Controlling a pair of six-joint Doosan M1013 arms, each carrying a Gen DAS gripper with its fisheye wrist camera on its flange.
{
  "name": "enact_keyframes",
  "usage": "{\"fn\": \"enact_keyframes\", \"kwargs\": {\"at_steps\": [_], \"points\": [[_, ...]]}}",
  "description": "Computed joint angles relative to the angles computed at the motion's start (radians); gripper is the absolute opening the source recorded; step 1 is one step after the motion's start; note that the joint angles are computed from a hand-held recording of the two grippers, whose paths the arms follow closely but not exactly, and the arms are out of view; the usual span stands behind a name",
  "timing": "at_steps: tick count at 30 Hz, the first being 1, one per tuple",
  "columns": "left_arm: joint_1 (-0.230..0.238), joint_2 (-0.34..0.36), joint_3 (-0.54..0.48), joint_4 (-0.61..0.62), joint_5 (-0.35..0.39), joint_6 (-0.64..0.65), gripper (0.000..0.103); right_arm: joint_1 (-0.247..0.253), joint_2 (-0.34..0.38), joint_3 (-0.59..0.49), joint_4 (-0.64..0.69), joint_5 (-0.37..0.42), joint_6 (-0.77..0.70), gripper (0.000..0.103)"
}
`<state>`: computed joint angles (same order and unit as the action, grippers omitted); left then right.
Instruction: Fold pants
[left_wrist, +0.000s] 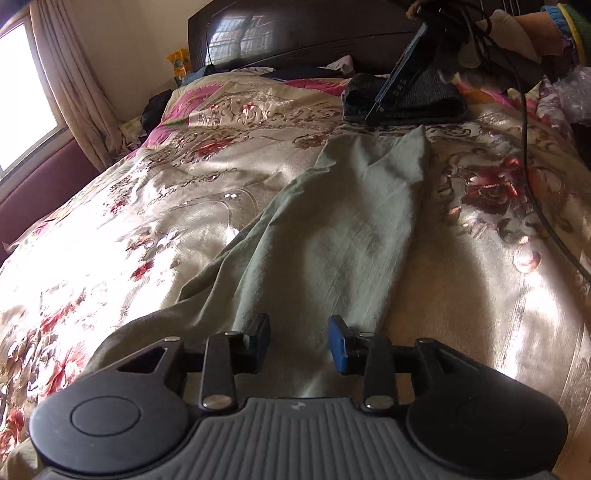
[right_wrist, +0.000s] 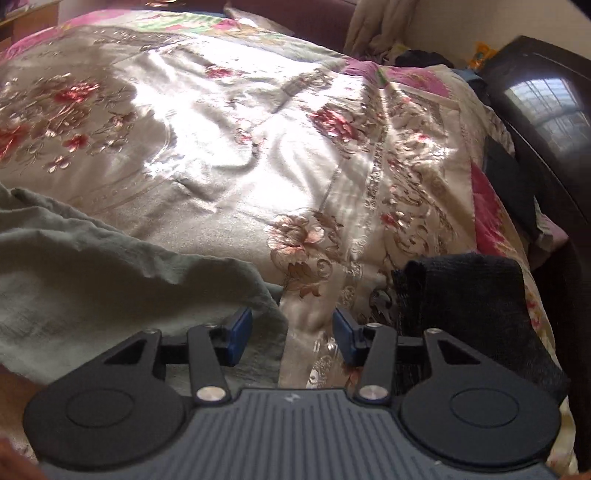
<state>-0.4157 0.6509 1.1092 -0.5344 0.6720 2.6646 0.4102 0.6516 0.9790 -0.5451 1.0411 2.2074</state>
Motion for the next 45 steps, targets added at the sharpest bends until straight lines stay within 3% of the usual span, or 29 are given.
{"fn": "enact_keyframes", "kwargs": {"at_steps": [4, 8, 10, 13, 16, 19, 23, 27, 29, 30, 33, 37, 39, 42, 45], "points": [[0.006, -0.013, 0.026, 0.02, -0.007, -0.004, 0.051, 0.005, -0.098, 0.156, 0.023, -0.101, 0.385, 0.05], [0.011, -0.02, 0.036, 0.062, -0.006, -0.05, 0.052, 0.01, -0.17, 0.302, 0.091, -0.311, 0.717, 0.052], [0.013, -0.023, 0.039, 0.083, -0.006, -0.072, 0.052, 0.019, -0.172, 0.323, 0.077, -0.354, 0.796, 0.052], [0.018, -0.024, 0.042, 0.101, -0.005, -0.097, 0.052, 0.025, -0.148, 0.318, 0.031, -0.349, 0.923, 0.053], [0.018, -0.031, 0.049, 0.122, -0.013, -0.123, 0.052, 0.018, -0.14, 0.342, 0.009, -0.446, 1.084, 0.053], [0.017, -0.043, 0.069, 0.123, -0.037, -0.112, 0.051, 0.024, -0.142, 0.367, -0.094, -0.534, 1.259, 0.053], [0.016, -0.047, 0.073, 0.121, -0.044, -0.113, 0.051, 0.044, -0.106, 0.344, -0.199, -0.498, 1.375, 0.052], [0.019, -0.056, 0.084, 0.113, -0.051, -0.114, 0.051, 0.053, -0.102, 0.366, -0.373, -0.53, 1.603, 0.047], [0.019, -0.059, 0.09, 0.12, -0.057, -0.127, 0.051, 0.041, -0.098, 0.377, -0.355, -0.58, 1.65, 0.007], [0.017, -0.06, 0.093, 0.124, -0.063, -0.134, 0.051, 0.037, -0.095, 0.381, -0.346, -0.593, 1.676, 0.005], [0.012, -0.064, 0.094, 0.119, -0.092, -0.162, 0.051, 0.038, -0.111, 0.416, -0.512, -0.616, 1.893, 0.004], [0.01, -0.061, 0.082, 0.082, -0.106, -0.163, 0.052, 0.054, -0.167, 0.471, -0.664, -0.529, 1.991, 0.003], [0.005, -0.058, 0.08, 0.098, -0.111, -0.186, 0.052, 0.063, -0.189, 0.492, -0.661, -0.444, 1.982, 0.003], [0.003, -0.043, 0.055, 0.151, -0.031, -0.248, 0.052, 0.055, -0.202, 0.495, -0.492, -0.356, 1.812, 0.003], [0.006, -0.062, 0.085, 0.144, -0.057, -0.244, 0.052, 0.065, -0.225, 0.524, -0.574, -0.332, 1.877, 0.003]]}}
